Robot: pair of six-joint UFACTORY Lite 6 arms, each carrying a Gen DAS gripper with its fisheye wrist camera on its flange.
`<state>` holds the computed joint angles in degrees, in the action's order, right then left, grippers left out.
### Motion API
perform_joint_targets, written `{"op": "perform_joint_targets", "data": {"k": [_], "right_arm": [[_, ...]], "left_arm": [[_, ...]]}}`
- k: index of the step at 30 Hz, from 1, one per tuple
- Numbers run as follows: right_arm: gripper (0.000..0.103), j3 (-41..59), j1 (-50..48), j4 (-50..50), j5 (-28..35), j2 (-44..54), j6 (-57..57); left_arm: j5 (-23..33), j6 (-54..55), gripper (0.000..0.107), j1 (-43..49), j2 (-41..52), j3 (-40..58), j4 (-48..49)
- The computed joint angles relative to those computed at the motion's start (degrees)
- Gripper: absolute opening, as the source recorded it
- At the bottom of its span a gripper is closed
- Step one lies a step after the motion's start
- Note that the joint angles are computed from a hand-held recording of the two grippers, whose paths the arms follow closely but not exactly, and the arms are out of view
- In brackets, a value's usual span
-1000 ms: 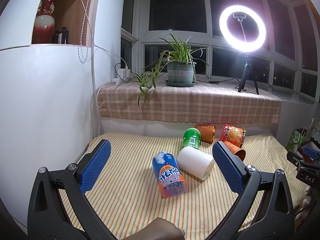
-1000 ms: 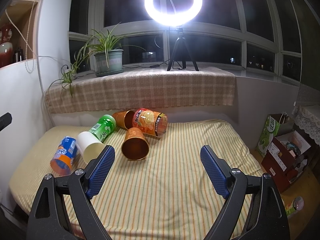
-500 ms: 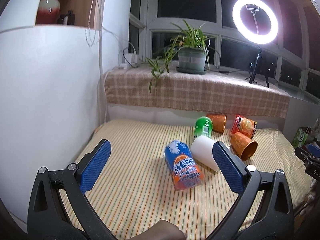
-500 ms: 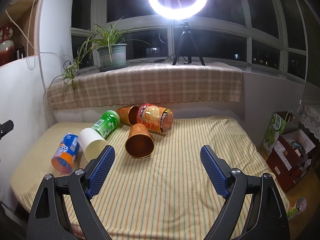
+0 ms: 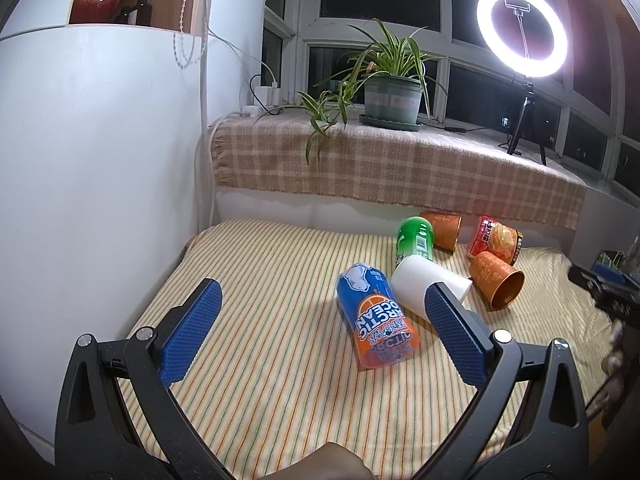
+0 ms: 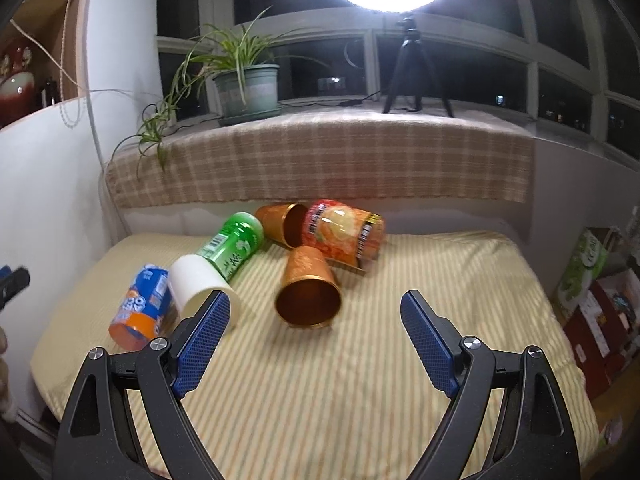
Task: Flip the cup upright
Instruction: 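Move the right gripper down to the green bottle lying on its side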
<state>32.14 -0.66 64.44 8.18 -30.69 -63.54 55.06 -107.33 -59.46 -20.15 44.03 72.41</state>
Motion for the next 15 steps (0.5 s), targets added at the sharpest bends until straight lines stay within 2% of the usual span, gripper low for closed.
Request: {"op": "perform_joint_targets", "data": {"k": [3,6,9,11,15], "right_arm": [[0.087,5.3,2.3,8.4,-0.8,7.2,-8.4],[0.087,11.4,4.3,10.3,-0.7,14.6,-9.8],[0.087,19.5,7.4,1.1,-0.7,23.6,0.5],[0.087,25.0,8.4,-4.6,1.3,29.2,6.6],[0.087,36.0,11.2,-22.8,3.2,40.1,26.1]], "left_arm": [[0.1,0.2,0.103,0.3,0.1,-0.4,0.0],[0.1,0.2,0.103,0.6,-0.2,-0.9,0.0],[0.0,0.3,0.103,1.3,-1.2,-2.0,-0.1],[-0.2,0.2,0.103,1.9,-2.0,-2.9,-0.1],[-1.1,0.3,0.103,3.5,-3.7,-4.8,-0.4]]}}
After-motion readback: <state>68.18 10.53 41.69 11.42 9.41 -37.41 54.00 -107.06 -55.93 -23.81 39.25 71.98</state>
